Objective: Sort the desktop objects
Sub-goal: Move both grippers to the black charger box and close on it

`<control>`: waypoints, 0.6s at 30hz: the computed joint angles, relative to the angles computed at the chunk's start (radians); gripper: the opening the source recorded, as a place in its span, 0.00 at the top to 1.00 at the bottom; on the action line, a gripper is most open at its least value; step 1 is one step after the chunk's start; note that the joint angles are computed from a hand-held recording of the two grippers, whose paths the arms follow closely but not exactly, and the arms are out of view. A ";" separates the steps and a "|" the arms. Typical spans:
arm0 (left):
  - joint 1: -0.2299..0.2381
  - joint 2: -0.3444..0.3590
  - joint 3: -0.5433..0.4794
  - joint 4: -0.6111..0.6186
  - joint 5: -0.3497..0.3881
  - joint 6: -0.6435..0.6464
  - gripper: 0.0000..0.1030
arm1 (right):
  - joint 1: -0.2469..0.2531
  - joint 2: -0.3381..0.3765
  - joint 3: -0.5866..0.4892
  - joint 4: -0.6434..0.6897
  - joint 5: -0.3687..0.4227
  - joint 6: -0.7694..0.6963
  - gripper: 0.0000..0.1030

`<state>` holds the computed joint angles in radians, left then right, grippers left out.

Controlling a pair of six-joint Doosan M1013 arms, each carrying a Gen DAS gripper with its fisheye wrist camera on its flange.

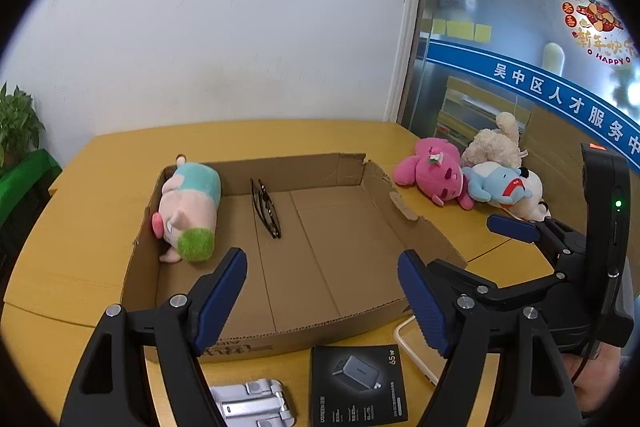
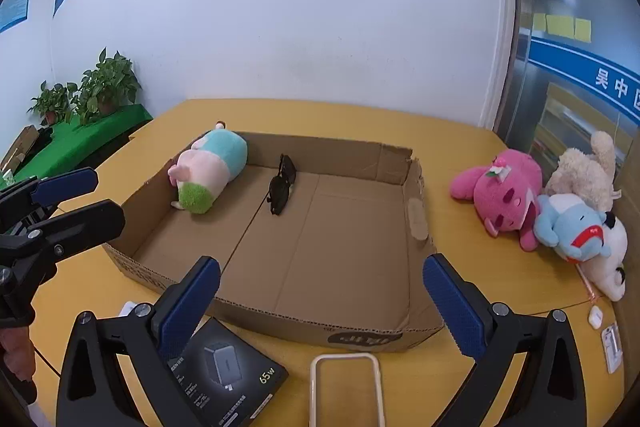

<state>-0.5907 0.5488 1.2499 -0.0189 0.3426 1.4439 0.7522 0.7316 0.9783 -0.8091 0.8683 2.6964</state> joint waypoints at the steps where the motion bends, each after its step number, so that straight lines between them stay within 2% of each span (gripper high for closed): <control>1: 0.002 0.001 0.002 -0.010 0.006 0.006 0.24 | -0.001 -0.003 0.009 0.016 -0.019 -0.004 0.00; 6: 0.017 0.008 0.020 -0.114 0.040 0.092 0.24 | -0.004 -0.024 0.089 0.101 -0.121 -0.074 0.00; 9: 0.031 0.028 0.018 -0.231 0.095 0.182 0.24 | -0.017 -0.023 0.126 0.291 -0.183 -0.208 0.00; 14: 0.045 0.060 0.015 -0.350 0.167 0.284 0.25 | -0.022 -0.001 0.154 0.561 -0.253 -0.444 0.00; 18: 0.055 0.105 -0.018 -0.476 0.265 0.389 0.26 | -0.022 0.031 0.128 0.684 -0.239 -0.563 0.00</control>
<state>-0.5359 0.6539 1.2319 -0.4947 0.6074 1.8324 0.7302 0.7630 1.1061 -0.1252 0.6294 2.1330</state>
